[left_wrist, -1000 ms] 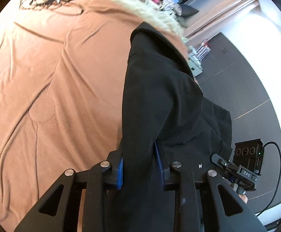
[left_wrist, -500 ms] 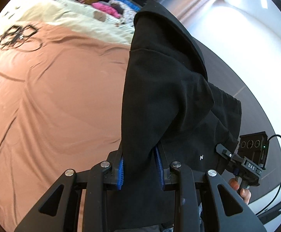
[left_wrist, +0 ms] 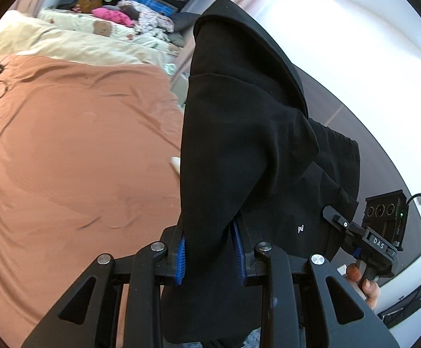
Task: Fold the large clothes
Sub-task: 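Lift the folded shirt with both grippers and carry it to the cream cloth stack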
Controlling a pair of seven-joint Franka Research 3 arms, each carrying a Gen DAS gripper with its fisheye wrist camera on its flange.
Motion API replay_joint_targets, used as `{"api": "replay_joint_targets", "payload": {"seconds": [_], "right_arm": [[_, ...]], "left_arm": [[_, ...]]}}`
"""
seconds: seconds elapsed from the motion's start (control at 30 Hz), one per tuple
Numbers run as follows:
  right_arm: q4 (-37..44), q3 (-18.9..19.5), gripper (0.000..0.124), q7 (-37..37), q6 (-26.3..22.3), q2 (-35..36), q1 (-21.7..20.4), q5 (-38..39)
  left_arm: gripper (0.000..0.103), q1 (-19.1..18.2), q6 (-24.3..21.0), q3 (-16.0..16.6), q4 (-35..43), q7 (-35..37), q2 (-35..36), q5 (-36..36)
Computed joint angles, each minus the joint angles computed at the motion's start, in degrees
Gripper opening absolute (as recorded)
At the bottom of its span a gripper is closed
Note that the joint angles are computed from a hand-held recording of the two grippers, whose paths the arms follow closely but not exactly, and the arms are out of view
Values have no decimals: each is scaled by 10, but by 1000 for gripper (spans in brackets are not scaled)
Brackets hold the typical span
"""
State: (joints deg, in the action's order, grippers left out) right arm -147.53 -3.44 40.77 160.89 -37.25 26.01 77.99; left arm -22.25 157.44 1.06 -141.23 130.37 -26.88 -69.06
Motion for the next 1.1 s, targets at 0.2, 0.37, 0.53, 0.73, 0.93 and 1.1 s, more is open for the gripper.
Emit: {"api": "replay_joint_targets", "payload": {"seconds": [0.2, 0.37, 0.53, 0.73, 0.93, 1.1], "right_arm": [[-30, -17, 16, 37, 2, -53, -41, -67], [-68, -27, 16, 90, 12, -116, -66, -135], [-77, -43, 15, 144, 2, -139, -100, -223], [-44, -75, 16, 178, -19, -113, -127, -300], [4, -105, 15, 174, -15, -30, -119, -307], [54, -125, 15, 141, -16, 66, -110, -271]], "left_arm": [[28, -21, 16, -40, 71, -8, 77, -10], [28, -24, 28, -75, 122, -4, 133, -21], [28, -18, 35, -113, 190, -24, 203, -7], [28, 11, 5, -148, 279, -59, 283, 30], [27, 58, -21, -175, 346, -94, 359, 77], [28, 74, -17, -191, 417, -155, 441, 160]]}}
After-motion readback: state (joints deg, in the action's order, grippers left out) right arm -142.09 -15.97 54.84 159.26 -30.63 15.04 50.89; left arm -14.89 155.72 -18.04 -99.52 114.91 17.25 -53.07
